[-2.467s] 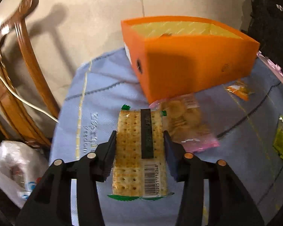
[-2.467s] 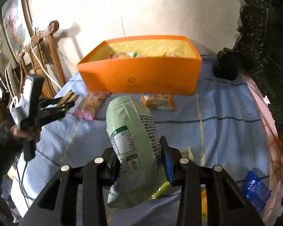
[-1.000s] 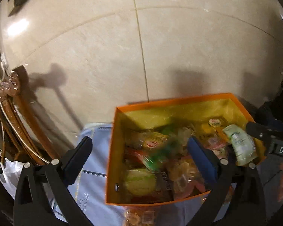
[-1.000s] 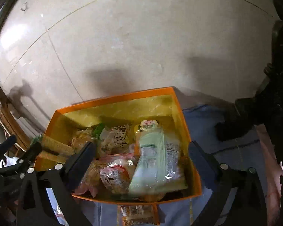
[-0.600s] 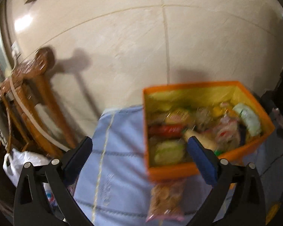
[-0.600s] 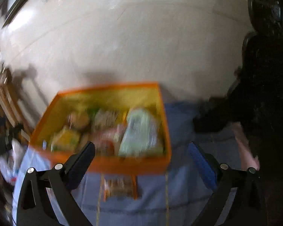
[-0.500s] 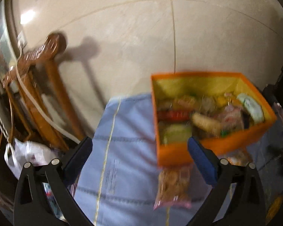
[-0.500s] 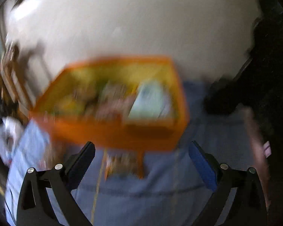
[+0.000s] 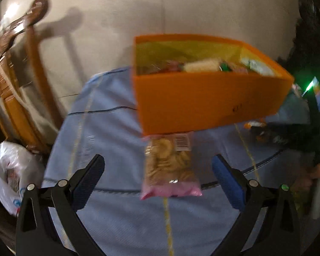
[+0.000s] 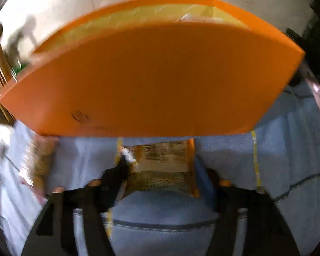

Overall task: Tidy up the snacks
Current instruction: 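Grasp the pink biscuit bag with the left tool while the right tool grasps a brown snack bag, then carry both bags over the orange box and release them inside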

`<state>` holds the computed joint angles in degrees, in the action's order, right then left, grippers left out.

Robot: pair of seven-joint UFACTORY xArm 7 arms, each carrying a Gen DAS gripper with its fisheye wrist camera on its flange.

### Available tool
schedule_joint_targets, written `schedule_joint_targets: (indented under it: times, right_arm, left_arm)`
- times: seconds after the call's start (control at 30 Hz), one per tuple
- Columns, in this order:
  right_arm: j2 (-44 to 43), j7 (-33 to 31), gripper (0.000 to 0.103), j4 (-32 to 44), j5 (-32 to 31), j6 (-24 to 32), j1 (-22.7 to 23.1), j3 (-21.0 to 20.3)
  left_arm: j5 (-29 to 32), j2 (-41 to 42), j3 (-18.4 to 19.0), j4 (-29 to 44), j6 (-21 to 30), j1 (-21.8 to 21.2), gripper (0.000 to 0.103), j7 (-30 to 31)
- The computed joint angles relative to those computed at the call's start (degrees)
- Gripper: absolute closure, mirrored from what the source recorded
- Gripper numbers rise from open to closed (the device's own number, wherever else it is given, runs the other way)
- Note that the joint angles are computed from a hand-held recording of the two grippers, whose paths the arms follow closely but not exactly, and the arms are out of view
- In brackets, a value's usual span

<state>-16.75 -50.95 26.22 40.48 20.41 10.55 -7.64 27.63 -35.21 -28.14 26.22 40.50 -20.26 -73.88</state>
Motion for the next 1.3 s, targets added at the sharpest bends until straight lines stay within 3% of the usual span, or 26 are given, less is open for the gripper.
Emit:
schedule_joint_targets:
  times: [0.07,0.13,0.2,0.27,0.3,0.37,0.5,0.6,0.97,1.3]
  right_arm:
    - [-1.7,-1.3,0.044,-0.1,1.3,2.8,-0.5,-1.7]
    - [-2.6,-0.6,0.044,-0.7,-0.9,2.8,-2.0,-1.1]
    - [-4.0,-2.2,0.044,-1.2,-0.6,3.3,-2.3,-2.6]
    - [-6.5,-2.6,0.044,-1.8,-0.7,5.1,-3.1,-3.8]
    - [-7.7,-2.9,0.044,-2.1,-1.0,5.6,-3.5,-4.2]
    - [-10.3,-2.7,0.044,-3.0,-2.2,6.1,-4.2,-4.3]
    - [-16.5,-2.1,0.044,-3.8,-5.0,9.7,-5.6,-5.7]
    - [-20.8,-1.8,0.044,-4.5,-6.7,10.3,-5.9,-6.4]
    - [-31.9,1.7,0.044,-3.2,-11.0,15.5,-5.7,-8.3]
    - [-34.4,3.8,0.044,0.3,-11.3,16.2,-2.9,-9.2]
  left_arm:
    - [3.7,2.9,-1.3,0.3,-4.2,2.5,0.004,-1.0]
    - [6.1,8.4,-2.3,2.9,-3.6,4.4,0.004,-1.1]
    - [6.7,13.4,-0.8,4.7,-2.8,4.4,0.004,-1.0]
    - [7.9,15.3,1.3,4.3,-5.5,4.2,0.004,-3.1]
    - [9.6,16.1,3.5,3.6,-8.4,3.2,0.018,-4.8]
    - [9.5,18.2,2.4,4.8,-7.1,4.4,0.039,-4.2]
    - [11.1,18.5,4.3,6.2,-4.6,1.1,0.053,-4.3]
    - [10.2,15.9,4.8,5.2,-4.8,-0.9,0.055,-5.1]
    - [3.4,4.2,2.8,8.2,5.3,-4.3,0.057,0.8]
    - [2.4,1.0,0.4,14.3,8.1,0.6,0.059,6.7]
